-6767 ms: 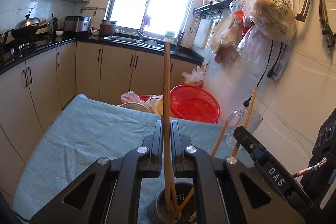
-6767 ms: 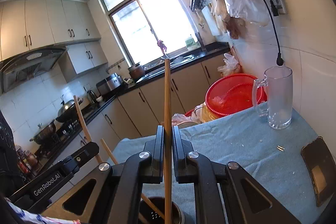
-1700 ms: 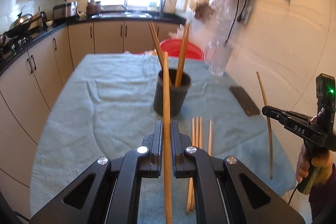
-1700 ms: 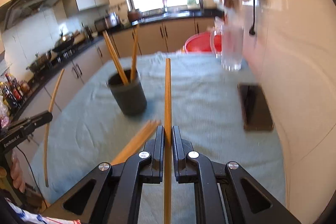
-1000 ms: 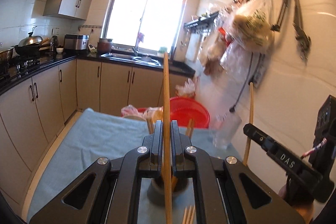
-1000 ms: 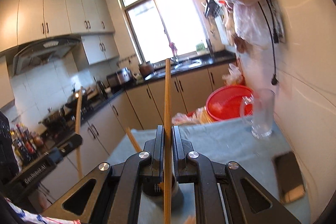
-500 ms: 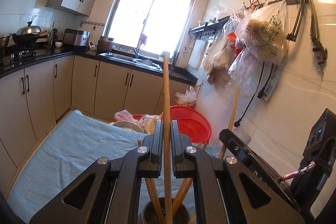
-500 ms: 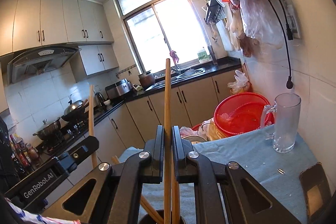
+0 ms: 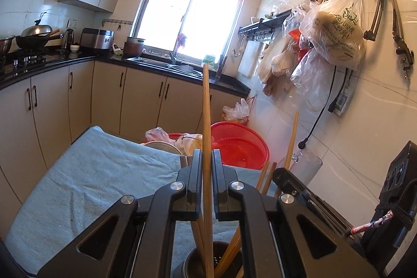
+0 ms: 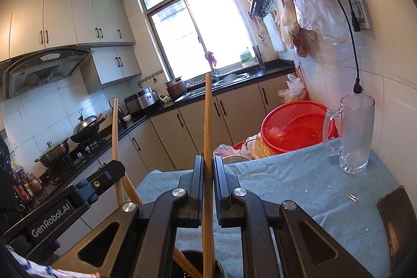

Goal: Organize utensils
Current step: 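Lower both chopsticks into the black holder and open both tools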

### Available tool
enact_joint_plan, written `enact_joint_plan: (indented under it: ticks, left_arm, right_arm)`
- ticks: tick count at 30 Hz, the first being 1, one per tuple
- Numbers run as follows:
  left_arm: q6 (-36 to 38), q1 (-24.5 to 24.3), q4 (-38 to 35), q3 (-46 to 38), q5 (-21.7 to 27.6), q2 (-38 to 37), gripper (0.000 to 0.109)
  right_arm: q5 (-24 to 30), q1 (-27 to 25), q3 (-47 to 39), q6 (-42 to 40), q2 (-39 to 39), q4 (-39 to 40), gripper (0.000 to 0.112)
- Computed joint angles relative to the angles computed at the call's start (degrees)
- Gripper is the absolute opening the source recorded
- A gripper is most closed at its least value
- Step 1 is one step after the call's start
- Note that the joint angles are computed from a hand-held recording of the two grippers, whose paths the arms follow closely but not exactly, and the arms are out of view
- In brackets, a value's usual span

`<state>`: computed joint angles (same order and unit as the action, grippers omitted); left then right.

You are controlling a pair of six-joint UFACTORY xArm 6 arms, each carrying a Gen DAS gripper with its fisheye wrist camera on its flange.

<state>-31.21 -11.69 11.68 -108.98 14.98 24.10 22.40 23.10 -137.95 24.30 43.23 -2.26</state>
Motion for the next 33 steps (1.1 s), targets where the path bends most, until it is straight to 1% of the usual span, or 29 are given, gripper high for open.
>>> enact_joint_plan:
  ticks: [3, 4, 6, 9, 10, 12, 14, 17, 19, 21, 23, 26, 29, 30, 31, 32, 33]
  left_arm:
    - [1.4, -0.1, -2.6, 0.6, -1.0, 0.3, 0.006]
    - [1.2, 0.0, -2.4, 0.6, -0.9, 0.4, 0.007]
    - [-1.5, 0.1, 1.3, 1.3, -1.2, 0.2, 0.007]
    - [-2.8, 0.1, 3.2, 2.4, -1.7, -0.2, 0.006]
    - [-3.2, 0.1, 3.6, 2.5, -1.8, -0.2, 0.006]
    - [-1.6, 0.0, 1.8, 2.5, -1.4, -0.2, 0.006]
    - [-3.5, 0.2, 3.1, 2.7, -2.0, -0.4, 0.006]
    - [-1.1, 0.1, 0.4, 2.5, -1.5, -0.4, 0.006]
    - [-0.5, 0.1, 0.0, 3.1, -1.4, -0.9, 0.006]
    - [1.3, 0.1, -2.3, 4.0, -1.3, -1.7, 0.006]
    - [1.6, 0.2, -3.3, 4.6, -0.9, -2.4, 0.006]
    - [0.6, 0.8, -3.0, 7.0, -0.7, -4.8, 0.006]
    - [3.3, 1.5, -6.2, 10.1, -1.2, -7.5, 0.008]
    - [3.5, 1.7, -6.5, 10.6, -1.0, -8.1, 0.013]
    - [3.0, 1.9, -6.3, 11.3, -0.8, -8.9, 0.025]
    - [2.5, 2.3, -6.2, 12.5, -0.9, -9.9, 0.032]
    - [1.6, 2.7, -6.0, 14.3, -1.5, -11.2, 0.043]
  right_arm:
    - [-0.3, -0.1, 1.5, 0.2, -0.8, 0.2, 0.007]
    - [-0.3, -0.2, 1.9, 0.3, -1.0, 0.3, 0.007]
    - [-0.5, -0.2, 2.9, 0.0, -1.5, 0.5, 0.007]
    - [-0.9, 0.0, 4.9, -0.6, -2.6, 0.4, 0.007]
    - [-1.2, 0.1, 5.7, -0.4, -3.0, -0.2, 0.007]
    - [-1.3, 0.2, 6.5, -0.5, -3.4, -0.4, 0.007]
    - [-1.2, 0.2, 6.6, -0.5, -3.4, -0.3, 0.007]
    - [-0.8, 0.1, 6.6, -0.5, -3.4, -0.1, 0.007]
    - [-0.8, 0.1, 6.7, -0.8, -3.4, 0.3, 0.007]
    - [-0.7, 0.1, 6.8, -1.1, -3.5, 0.5, 0.007]
    - [-0.8, 0.1, 7.1, -0.9, -3.7, 0.5, 0.007]
    - [-0.7, 0.2, 8.2, -2.0, -4.2, 1.4, 0.007]
    - [-0.5, 0.4, 9.8, -2.8, -5.2, 1.3, 0.008]
    - [-0.4, 0.4, 10.5, -3.2, -5.7, 1.8, 0.008]
    - [-0.6, 0.4, 11.5, -3.6, -6.3, 2.4, 0.008]
    - [-0.8, 0.4, 12.2, -3.8, -6.7, 2.7, 0.008]
    - [-0.7, 0.5, 12.8, -3.6, -7.3, 2.4, 0.009]
